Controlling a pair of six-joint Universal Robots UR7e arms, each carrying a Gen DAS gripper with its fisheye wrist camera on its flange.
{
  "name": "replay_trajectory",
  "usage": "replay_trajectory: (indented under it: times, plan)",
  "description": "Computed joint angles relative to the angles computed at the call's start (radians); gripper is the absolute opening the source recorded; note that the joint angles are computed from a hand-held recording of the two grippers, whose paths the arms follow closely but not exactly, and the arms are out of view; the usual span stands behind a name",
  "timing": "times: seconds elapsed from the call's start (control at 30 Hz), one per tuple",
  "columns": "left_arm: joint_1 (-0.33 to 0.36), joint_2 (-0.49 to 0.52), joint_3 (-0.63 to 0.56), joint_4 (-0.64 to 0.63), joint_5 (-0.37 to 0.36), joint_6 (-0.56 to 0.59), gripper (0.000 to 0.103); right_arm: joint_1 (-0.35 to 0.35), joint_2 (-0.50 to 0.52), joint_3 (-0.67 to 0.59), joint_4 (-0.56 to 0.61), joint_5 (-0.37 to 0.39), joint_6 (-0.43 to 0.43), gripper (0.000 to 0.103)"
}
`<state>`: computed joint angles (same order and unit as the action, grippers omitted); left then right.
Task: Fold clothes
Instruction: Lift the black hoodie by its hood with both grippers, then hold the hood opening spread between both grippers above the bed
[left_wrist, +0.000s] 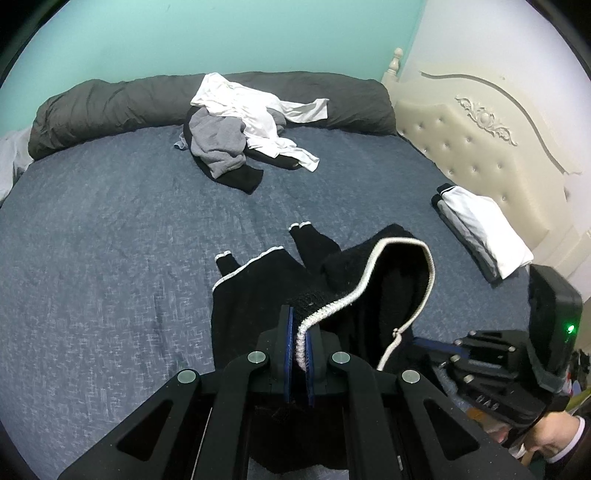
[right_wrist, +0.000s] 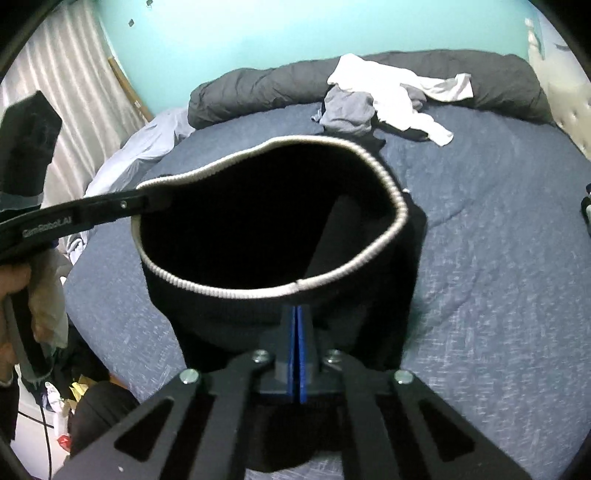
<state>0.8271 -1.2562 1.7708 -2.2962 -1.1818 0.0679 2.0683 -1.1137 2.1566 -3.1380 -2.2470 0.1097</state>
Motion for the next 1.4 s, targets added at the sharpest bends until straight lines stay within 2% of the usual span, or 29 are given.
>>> replay_trajectory:
  times: [0.17,0.27,0.37,0.4,0.43,0.47,0.5,0.53,0.77,0.87,0.9,0.93,1.03,1.27,1.4]
  plan:
    - [0.000,-0.013,0.009,0.009,0.021,0.011,0.010,0.006,-0.023,0.024,-0.028,-0.006,-0.015,0.000]
    - [-0.003,-0.020,0.011,0.002,0.037,0.015,0.025,0.005,-0.032,0.035,-0.041,0.021,-0.016,0.000]
    - [-0.007,-0.022,0.008,0.002,0.042,0.019,0.028,0.006,-0.031,0.036,-0.047,0.043,-0.010,0.001]
    - [-0.008,-0.022,0.007,0.003,0.045,0.020,0.028,0.007,-0.026,0.031,-0.042,0.039,-0.004,0.010]
    - [-0.009,-0.022,0.006,0.003,0.048,0.020,0.028,0.010,-0.019,0.022,-0.030,0.023,0.006,0.035]
    - [-0.009,-0.021,0.005,0.002,0.050,0.021,0.028,0.013,-0.011,0.015,-0.021,0.007,0.015,0.051]
    - [-0.009,-0.020,0.002,0.002,0.050,0.020,0.028,0.014,-0.003,0.011,-0.025,-0.003,0.019,0.074]
    - [-0.009,-0.017,-0.001,0.002,0.052,0.020,0.029,0.012,0.004,0.010,-0.036,-0.002,0.019,0.075]
    - [-0.007,0.017,-0.042,0.004,0.072,0.027,0.030,-0.022,0.045,-0.036,0.047,-0.020,0.055,0.074]
    - [0.006,0.056,-0.094,0.037,0.060,0.027,0.044,-0.044,0.053,-0.034,0.046,0.010,0.050,0.056]
    - [0.009,0.071,-0.110,0.044,0.058,0.033,0.048,-0.049,0.054,-0.030,0.039,0.024,0.042,0.042]
    - [0.011,0.085,-0.125,0.052,0.056,0.039,0.048,-0.053,0.055,-0.027,0.033,0.035,0.036,0.032]
    - [0.020,0.135,-0.175,0.078,0.044,0.054,0.048,-0.050,0.061,-0.019,0.019,0.038,0.009,0.018]
    - [0.027,0.246,-0.271,0.170,0.039,0.110,0.048,-0.033,0.060,-0.004,-0.028,0.038,-0.021,0.013]
    - [0.027,0.298,-0.313,0.215,0.071,0.138,0.048,-0.032,0.057,-0.001,-0.030,0.044,-0.027,0.013]
